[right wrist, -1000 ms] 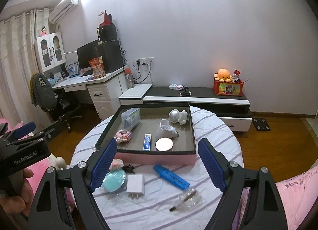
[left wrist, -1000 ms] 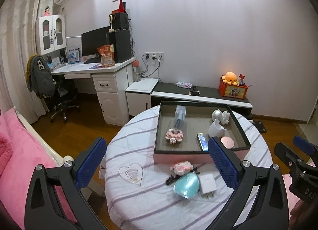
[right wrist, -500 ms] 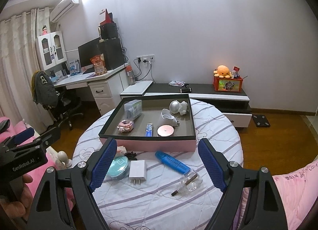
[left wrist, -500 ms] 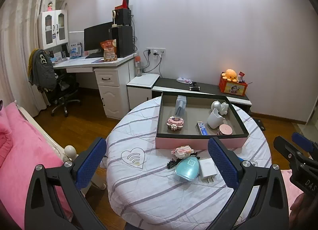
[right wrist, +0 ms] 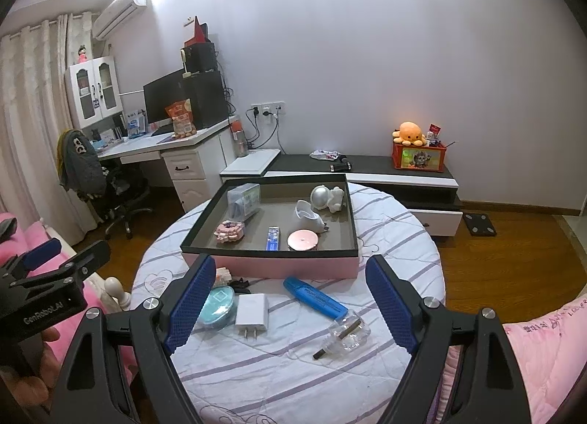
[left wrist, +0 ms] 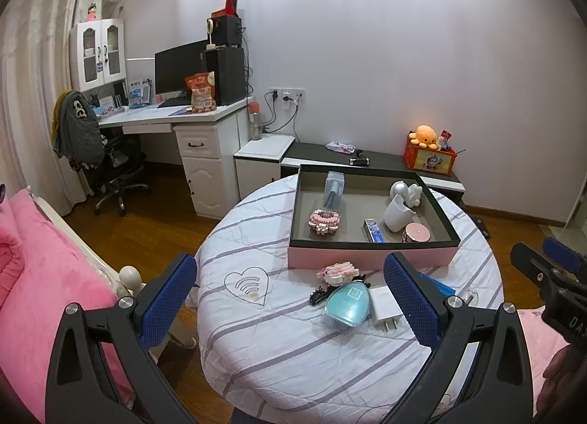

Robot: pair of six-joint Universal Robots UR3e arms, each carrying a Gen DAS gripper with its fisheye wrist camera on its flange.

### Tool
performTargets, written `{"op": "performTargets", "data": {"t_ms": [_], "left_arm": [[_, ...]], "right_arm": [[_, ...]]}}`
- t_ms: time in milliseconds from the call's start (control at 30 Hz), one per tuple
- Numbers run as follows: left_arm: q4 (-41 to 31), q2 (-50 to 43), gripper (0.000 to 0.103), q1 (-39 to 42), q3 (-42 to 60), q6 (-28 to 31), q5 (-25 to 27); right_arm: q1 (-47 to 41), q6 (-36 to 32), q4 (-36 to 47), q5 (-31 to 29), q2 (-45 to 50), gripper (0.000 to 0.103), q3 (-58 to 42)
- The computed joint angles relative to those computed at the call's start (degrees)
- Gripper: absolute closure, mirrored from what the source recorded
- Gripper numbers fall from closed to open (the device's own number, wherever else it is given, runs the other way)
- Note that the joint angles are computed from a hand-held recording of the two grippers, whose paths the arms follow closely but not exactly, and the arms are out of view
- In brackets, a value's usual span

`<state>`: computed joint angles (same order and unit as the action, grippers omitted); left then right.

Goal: Organize rigid objects
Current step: 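Withdraw both open grippers from the box toward the remaining loose items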

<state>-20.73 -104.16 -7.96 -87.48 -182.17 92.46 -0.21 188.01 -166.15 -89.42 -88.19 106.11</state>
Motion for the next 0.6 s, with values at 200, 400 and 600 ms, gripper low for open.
{"op": "performTargets", "data": {"t_ms": [200, 400, 600], "left_arm": [[1.91, -0.63, 0.000, 0.64, -3.58, 0.50, -0.77], [4.07, -4.79, 0.000, 0.08, -5.83, 2.40, -1.42], [4.78, -10.65, 0.000, -0.52, -3.62, 3.63, -2.30]], "right_arm": [[-2.52, -0.03, 0.23, 0.22, -0.04, 0.018, 3.14], [-3.63, -1.09, -0.20, 0.24, 3.56, 0.018, 6.51], [-4.61, -1.73, 0.18, 1.31, 9.41, 0.018, 6.18]]}}
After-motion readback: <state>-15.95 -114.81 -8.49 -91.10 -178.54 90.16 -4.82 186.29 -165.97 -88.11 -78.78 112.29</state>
